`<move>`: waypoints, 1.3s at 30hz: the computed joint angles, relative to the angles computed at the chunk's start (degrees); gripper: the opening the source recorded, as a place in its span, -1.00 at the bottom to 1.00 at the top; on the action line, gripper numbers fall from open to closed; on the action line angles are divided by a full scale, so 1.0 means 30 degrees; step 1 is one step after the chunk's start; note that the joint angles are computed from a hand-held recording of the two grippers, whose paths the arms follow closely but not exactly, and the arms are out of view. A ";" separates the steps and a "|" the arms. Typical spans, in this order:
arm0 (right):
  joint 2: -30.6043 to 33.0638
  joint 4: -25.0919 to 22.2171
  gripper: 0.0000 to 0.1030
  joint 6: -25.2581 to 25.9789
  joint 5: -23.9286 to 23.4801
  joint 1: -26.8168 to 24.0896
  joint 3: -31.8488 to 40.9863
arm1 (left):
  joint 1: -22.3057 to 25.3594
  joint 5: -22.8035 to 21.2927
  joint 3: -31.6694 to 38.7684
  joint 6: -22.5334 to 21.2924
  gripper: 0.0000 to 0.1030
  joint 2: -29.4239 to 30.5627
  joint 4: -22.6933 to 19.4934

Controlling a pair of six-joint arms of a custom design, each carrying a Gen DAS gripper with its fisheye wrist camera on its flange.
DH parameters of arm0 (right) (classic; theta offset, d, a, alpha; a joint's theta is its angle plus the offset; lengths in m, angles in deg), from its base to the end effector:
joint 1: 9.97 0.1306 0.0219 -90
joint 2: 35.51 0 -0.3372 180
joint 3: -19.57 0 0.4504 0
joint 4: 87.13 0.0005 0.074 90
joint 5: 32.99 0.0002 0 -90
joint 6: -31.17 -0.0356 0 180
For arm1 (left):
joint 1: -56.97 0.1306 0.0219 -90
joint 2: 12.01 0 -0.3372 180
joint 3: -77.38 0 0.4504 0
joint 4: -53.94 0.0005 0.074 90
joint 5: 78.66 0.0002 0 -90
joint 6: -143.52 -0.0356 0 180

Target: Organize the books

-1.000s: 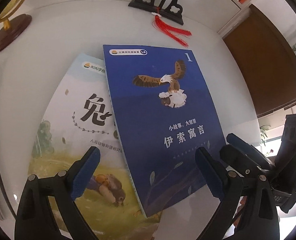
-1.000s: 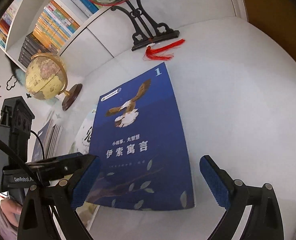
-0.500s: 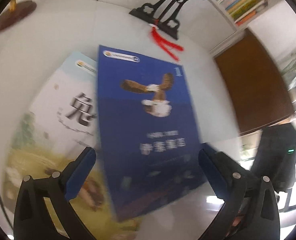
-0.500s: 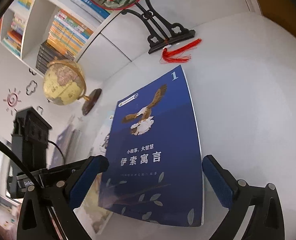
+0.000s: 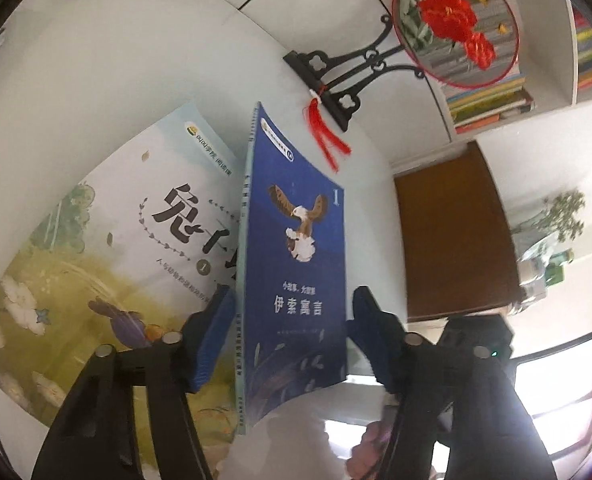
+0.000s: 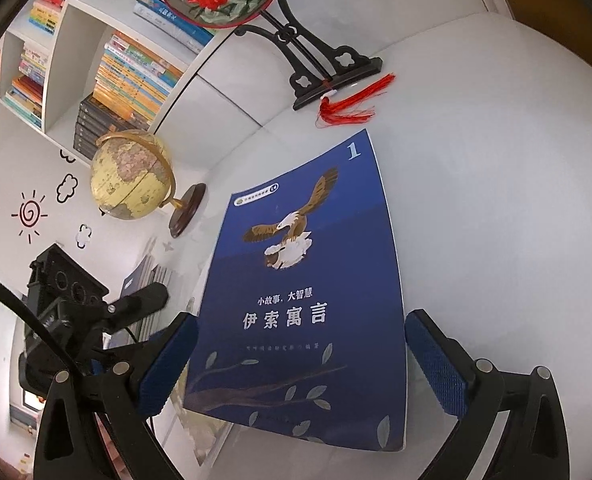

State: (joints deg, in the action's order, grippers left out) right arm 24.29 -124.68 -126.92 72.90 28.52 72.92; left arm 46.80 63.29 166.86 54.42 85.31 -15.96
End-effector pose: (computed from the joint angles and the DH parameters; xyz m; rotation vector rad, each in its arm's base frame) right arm 0.3019 0.2270 0.2961 0.7445 2.2656 0.6115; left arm 0.5178 -0.1219 0.3098 0.3612 2.6959 -1.3453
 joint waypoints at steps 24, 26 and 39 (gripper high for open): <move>-0.1169 0.0923 0.93 -0.4586 -0.0058 0.1883 -0.0960 | -0.0406 -0.2718 0.2422 -0.0100 -0.82 0.1575 -0.4569; -0.1156 0.1063 0.93 -0.4682 -0.0220 0.1594 -0.0987 | -0.0372 -0.2686 0.2522 0.0023 -0.82 0.1754 -0.4824; -0.1781 0.5743 -0.48 -0.5270 -0.0054 0.1209 -0.3267 | 0.0272 -0.3391 0.2473 0.0228 -0.81 0.2182 -0.5325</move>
State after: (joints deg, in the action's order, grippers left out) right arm 18.95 -107.45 -142.72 72.74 32.15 63.12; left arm 47.62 53.11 174.28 55.10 91.85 -31.93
